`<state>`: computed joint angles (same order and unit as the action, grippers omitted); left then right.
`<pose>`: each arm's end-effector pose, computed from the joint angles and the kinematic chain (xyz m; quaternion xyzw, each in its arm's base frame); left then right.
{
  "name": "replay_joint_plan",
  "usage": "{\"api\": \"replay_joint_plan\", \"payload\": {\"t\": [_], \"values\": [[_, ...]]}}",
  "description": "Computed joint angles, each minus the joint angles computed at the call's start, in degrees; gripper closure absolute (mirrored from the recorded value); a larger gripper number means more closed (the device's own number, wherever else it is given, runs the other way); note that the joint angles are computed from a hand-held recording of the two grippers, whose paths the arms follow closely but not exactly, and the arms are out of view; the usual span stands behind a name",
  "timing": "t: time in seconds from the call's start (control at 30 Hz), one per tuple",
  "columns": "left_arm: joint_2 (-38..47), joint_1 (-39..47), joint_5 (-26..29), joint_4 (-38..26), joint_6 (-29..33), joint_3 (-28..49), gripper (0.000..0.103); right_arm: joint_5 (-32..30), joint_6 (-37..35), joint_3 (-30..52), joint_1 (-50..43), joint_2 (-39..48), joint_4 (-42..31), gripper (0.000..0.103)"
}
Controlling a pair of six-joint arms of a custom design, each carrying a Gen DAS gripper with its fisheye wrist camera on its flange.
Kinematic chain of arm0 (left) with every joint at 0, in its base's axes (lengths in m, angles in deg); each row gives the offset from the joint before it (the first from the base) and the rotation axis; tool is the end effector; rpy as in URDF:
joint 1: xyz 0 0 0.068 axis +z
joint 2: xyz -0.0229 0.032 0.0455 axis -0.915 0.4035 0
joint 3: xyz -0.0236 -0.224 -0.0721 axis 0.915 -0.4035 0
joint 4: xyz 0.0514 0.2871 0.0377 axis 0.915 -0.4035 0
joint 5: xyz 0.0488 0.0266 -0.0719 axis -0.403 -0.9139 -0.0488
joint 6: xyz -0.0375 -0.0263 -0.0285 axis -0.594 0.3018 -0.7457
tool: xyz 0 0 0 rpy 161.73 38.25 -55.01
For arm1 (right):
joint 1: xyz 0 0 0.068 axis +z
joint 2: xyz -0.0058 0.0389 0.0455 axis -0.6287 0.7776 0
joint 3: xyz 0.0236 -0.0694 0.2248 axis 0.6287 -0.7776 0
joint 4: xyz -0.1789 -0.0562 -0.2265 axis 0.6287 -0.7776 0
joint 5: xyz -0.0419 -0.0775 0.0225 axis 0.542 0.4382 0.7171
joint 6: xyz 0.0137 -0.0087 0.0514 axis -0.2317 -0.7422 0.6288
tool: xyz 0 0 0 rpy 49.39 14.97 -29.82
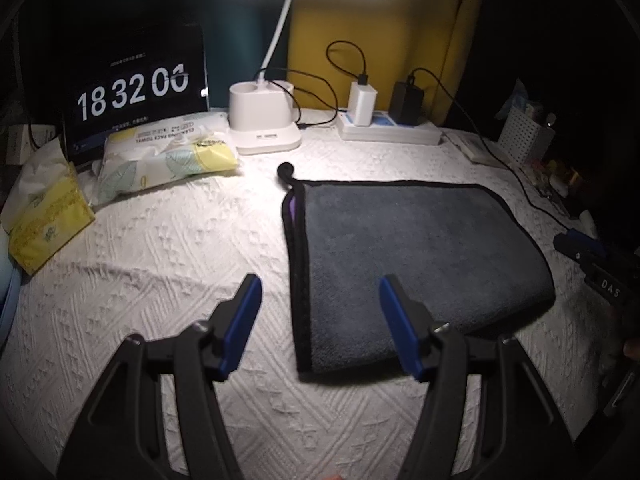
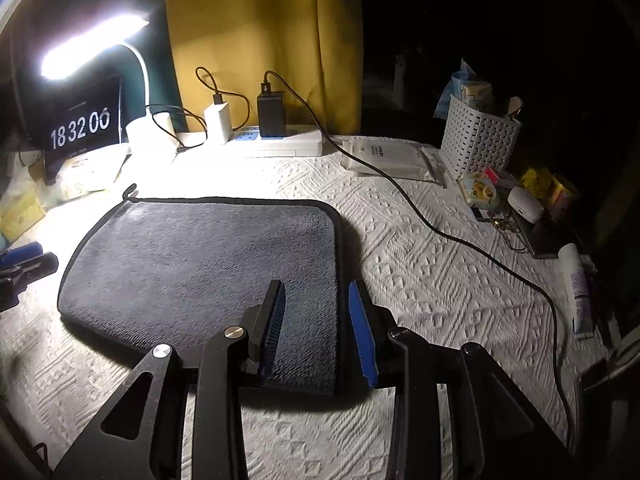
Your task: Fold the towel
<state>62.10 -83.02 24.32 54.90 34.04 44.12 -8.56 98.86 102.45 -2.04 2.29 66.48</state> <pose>0.2004 -0.0494 0.1346 -0.1582 0.9176 -0.0032 0.3646 0.2585 0.1811 0.1162 -0.1628 0.9365 -0.0142 0.3103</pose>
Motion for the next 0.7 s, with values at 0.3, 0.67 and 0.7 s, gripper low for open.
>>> {"api": "replay_joint_plan", "payload": {"t": [0.3, 0.67, 0.7], "values": [[-8.81, -4.38, -2.42, -5.84, -2.97, -2.7, 0.04, 1.27, 1.77, -2.43, 2.94, -4.97, -2.3, 0.068], [-18.92, -12.83, -9.24, -15.02, -8.47, -4.35, 0.04, 4.03, 5.14, -4.44, 7.54, -10.83, -6.5, 0.068], [-19.56, -13.77, -9.88, -15.8, -9.1, -4.39, 0.04, 4.22, 5.41, -4.72, 7.96, -11.47, -6.87, 0.068]]}}
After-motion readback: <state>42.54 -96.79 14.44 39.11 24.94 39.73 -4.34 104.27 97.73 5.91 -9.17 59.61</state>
